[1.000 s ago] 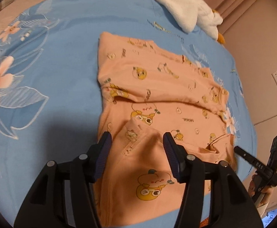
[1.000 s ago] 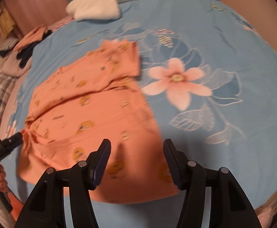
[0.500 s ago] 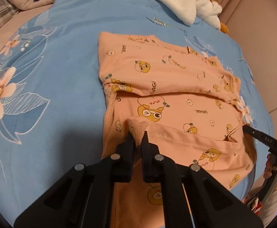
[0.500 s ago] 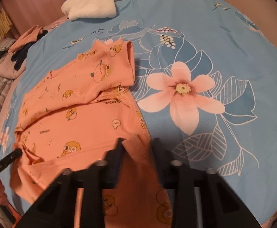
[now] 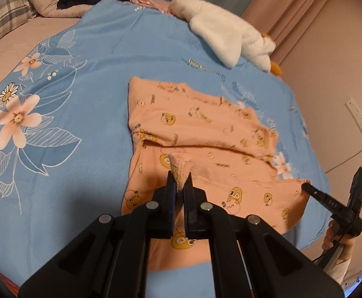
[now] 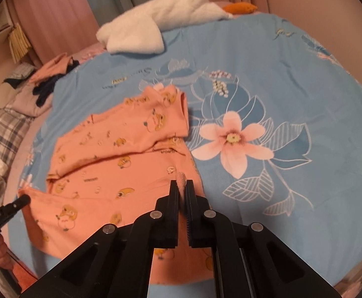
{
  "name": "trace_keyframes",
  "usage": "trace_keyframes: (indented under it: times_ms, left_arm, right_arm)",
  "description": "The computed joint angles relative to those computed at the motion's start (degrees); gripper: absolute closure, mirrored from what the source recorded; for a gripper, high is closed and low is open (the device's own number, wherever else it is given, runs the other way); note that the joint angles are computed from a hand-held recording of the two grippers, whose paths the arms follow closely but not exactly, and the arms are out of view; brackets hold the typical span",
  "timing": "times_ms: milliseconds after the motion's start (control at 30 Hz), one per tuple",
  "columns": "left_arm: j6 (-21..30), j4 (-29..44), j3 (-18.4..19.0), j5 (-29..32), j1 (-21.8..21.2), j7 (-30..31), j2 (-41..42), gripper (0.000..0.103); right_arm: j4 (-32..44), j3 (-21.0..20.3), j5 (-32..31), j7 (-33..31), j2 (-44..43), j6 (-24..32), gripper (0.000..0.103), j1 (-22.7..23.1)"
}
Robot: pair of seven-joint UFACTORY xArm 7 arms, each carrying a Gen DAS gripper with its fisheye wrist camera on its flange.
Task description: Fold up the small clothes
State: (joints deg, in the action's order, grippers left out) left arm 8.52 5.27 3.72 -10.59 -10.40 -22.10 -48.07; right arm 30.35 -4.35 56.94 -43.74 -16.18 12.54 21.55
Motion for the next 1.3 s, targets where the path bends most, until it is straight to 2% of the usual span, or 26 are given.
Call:
trace_keyframes:
  times_ms: [167,333,500,633,867,1033,1167,1300]
  left_arm:
    - [2.4,-1.4,-0.9,0.0,0.8,-1.4,-7.4,0.099]
    - [4.3,-0.9,-1.8,1.0,2.0,-1.7,-11.2,0.099]
    - [4.0,0.2,-1.3,1.5,2.9,-1.5,-12.1,0.099]
    - [1.7,0.7,-1.4,1.8,3.5,-1.3,-11.6,0.099]
    - [-2.2,3.7,0.9,2.1,4.2,0.4,-5.8,0.099]
    - [-5.7,7.9,2.4,2.1,4.8,2.3,2.5,0.099]
    - [-8.6,12.2,8.8,0.4,-0.3,5.9,10.2,0.099]
    - [-10.6,16.2,11.6,-1.2,-2.6,7.9,16.9,0.099]
  right_arm:
    - [-1.4,-2.0,2.4,-2.0,-4.8,0.5,0.096,1.3]
    - [-1.2,-3.6,4.4,-4.0,-8.0,-0.3,0.096,3.4]
    - [0.2,-4.9,6.2,-6.5,-8.5,-1.0,0.096,5.5]
    - [2.2,-5.5,8.3,-9.0,-7.7,-0.8,0.096,6.6]
    - [8.1,-3.2,11.0,-12.0,-3.1,0.2,0.096,4.7]
    - [14.6,-0.4,12.5,-12.9,3.1,1.8,0.096,2.1]
    - [19.8,3.0,10.2,-10.8,8.2,2.3,0.096,-0.7]
    - [24.7,6.6,4.9,-5.8,13.5,2.0,0.096,-3.7]
